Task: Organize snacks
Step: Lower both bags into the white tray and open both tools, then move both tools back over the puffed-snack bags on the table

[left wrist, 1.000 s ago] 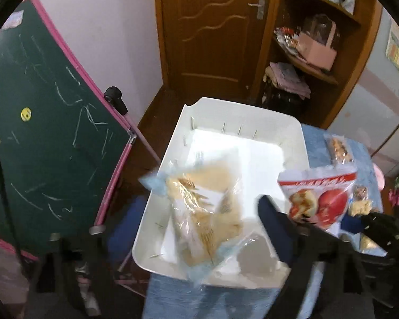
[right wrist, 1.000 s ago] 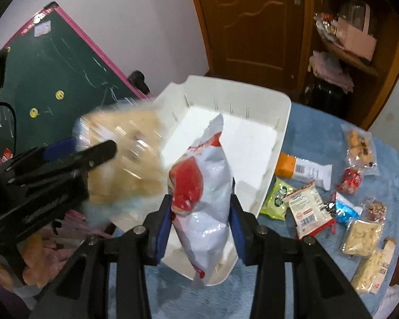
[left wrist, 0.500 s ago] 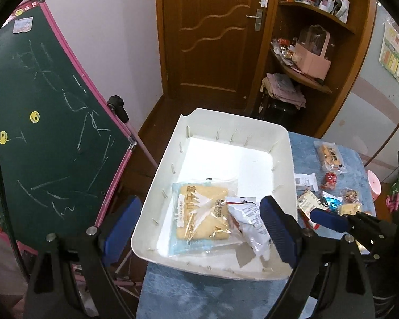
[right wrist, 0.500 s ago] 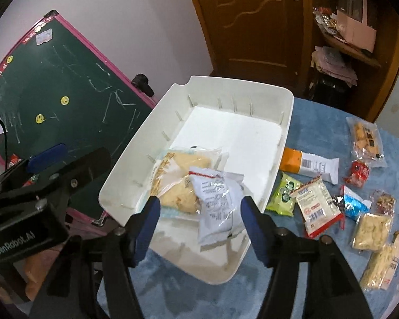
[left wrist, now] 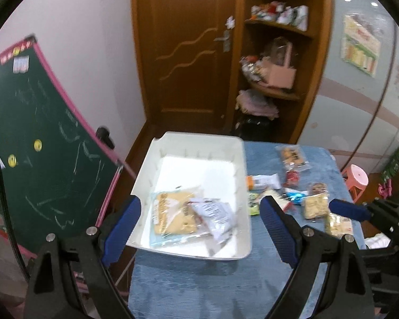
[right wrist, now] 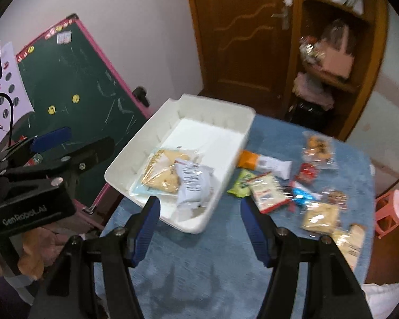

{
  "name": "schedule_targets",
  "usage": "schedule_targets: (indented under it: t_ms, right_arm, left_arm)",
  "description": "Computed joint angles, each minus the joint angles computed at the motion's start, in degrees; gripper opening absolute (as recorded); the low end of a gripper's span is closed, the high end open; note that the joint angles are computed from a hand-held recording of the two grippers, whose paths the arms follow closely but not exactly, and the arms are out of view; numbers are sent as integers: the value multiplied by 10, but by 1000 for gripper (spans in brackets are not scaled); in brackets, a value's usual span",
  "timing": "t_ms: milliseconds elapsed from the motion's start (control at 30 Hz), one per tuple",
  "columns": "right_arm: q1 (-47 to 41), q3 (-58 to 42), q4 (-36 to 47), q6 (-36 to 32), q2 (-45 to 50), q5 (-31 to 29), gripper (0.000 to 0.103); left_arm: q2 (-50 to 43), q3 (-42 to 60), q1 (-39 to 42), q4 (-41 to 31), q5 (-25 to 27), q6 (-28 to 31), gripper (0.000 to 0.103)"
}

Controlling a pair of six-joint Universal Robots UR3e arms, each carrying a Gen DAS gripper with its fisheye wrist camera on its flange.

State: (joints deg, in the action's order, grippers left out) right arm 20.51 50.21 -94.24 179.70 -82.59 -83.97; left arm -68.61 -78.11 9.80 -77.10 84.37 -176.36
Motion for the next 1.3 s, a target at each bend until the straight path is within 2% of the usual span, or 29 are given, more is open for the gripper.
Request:
schedule_targets:
  t_ms: [133, 200, 300, 433, 533, 600, 700, 800, 867, 1033, 1167, 1300]
  right_arm:
    - [-45, 50, 12, -26, -86, -6, 63]
    - [-79, 71, 23, -43, -125, 0, 63]
    - [-155, 93, 55, -86, -181, 31, 63]
    - [-312, 113, 122, -178, -258, 108, 63]
    - [-450, 120, 182, -268, -306, 172, 63]
    - [-557, 97, 259, -343, -322, 225, 63]
    - [-716, 58, 394, -481, -347, 307, 63]
    - [-857, 14, 528, -617, -361, 357, 63]
    - [-916, 15, 572, -671, -368, 368, 63]
    - [-854, 179, 379, -568, -380, 316, 63]
    - [-777, 319, 219, -493, -383, 262, 63]
    - [-744, 416, 174, -480, -381, 264, 63]
  left_arm:
    - [-8, 21, -85, 26, 30, -27, 90]
    - [-34, 48, -151, 33, 67, -50, 90]
    - [-83, 98, -227, 27, 96, -75, 90]
    - [-163, 180, -309, 14, 124, -104, 90]
    - [-217, 227, -355, 16, 158, -115, 90]
    - [-254, 263, -381, 13, 177, -128, 90]
    - [-287, 293, -397, 18, 168, -136, 90]
    - [-330, 323, -413, 27, 165, -134, 90]
    - [-368, 347, -423, 28, 165, -124, 90]
    - [-443, 366, -432, 38, 139, -76, 90]
    - [-526, 393, -438, 45, 142, 5, 90]
    - [-622, 474, -432, 8, 154, 72, 90]
